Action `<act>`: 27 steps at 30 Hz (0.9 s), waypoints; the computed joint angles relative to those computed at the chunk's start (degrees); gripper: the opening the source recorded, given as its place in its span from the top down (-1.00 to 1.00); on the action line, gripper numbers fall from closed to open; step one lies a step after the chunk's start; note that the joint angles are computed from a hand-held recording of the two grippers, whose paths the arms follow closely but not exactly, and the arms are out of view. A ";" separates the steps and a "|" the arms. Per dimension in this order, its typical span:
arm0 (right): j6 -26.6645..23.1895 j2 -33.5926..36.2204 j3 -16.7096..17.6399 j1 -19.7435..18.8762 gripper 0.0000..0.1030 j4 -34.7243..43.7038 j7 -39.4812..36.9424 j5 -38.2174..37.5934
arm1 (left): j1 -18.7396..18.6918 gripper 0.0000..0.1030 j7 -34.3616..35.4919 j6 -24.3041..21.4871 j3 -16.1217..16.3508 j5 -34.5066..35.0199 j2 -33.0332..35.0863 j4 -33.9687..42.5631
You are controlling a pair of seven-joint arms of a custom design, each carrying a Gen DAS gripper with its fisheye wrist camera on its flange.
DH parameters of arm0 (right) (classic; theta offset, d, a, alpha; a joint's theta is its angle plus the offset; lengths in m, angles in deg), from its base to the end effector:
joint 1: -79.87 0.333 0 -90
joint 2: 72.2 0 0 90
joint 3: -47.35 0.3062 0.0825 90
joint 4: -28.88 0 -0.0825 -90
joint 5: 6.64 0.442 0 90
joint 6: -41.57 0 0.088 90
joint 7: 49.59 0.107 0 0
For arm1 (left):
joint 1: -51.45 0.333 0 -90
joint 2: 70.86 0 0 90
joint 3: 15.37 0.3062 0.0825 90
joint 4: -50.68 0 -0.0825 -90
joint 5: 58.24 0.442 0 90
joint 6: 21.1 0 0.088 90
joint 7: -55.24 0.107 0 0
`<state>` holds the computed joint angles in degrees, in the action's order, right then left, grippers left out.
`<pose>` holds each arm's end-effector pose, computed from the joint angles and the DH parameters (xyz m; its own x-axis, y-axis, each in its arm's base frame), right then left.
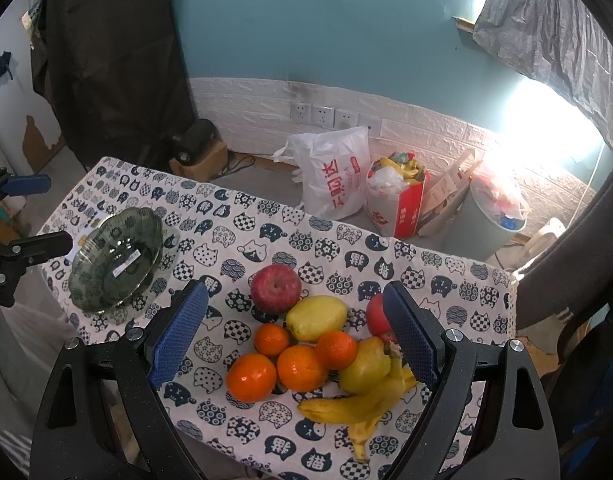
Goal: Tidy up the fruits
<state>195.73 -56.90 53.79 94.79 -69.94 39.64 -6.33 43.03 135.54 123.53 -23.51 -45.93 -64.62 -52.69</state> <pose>0.6857 0.2603 0.4771 0.3679 -0.9295 -0.0259 -0.7169 -0.2658 -0.6445 0.6642 -0.1961 0.5212 -0.2187 -0.9717 -0.0889 -0.7796 0.2288 -0.5830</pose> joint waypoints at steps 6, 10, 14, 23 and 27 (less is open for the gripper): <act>0.14 -0.09 0.06 -0.08 -0.70 -0.20 -0.12 0.16 | -0.01 -0.98 -0.05 0.03 0.05 0.10 0.10 0.06; 0.18 -0.11 0.03 -0.10 -0.70 -0.23 -0.15 0.14 | 0.01 -0.98 -0.09 0.22 0.12 0.29 0.23 -0.01; 0.08 -0.29 -0.04 -0.06 -0.70 -0.41 0.19 0.08 | 0.04 -0.98 -0.11 0.29 0.20 0.51 0.37 0.00; 0.17 -0.36 -0.46 0.12 -0.70 -0.54 2.00 -1.16 | -0.25 -0.98 -0.84 0.04 0.34 1.79 0.88 0.34; 0.18 -0.47 -0.16 -0.24 -0.70 -0.68 1.19 -0.36 | -0.66 -0.98 -1.58 -0.50 0.35 2.81 1.28 0.91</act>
<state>195.91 -57.36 53.63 94.55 -70.63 40.84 -6.69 42.38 133.97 123.03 -23.16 -43.11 -63.33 -51.77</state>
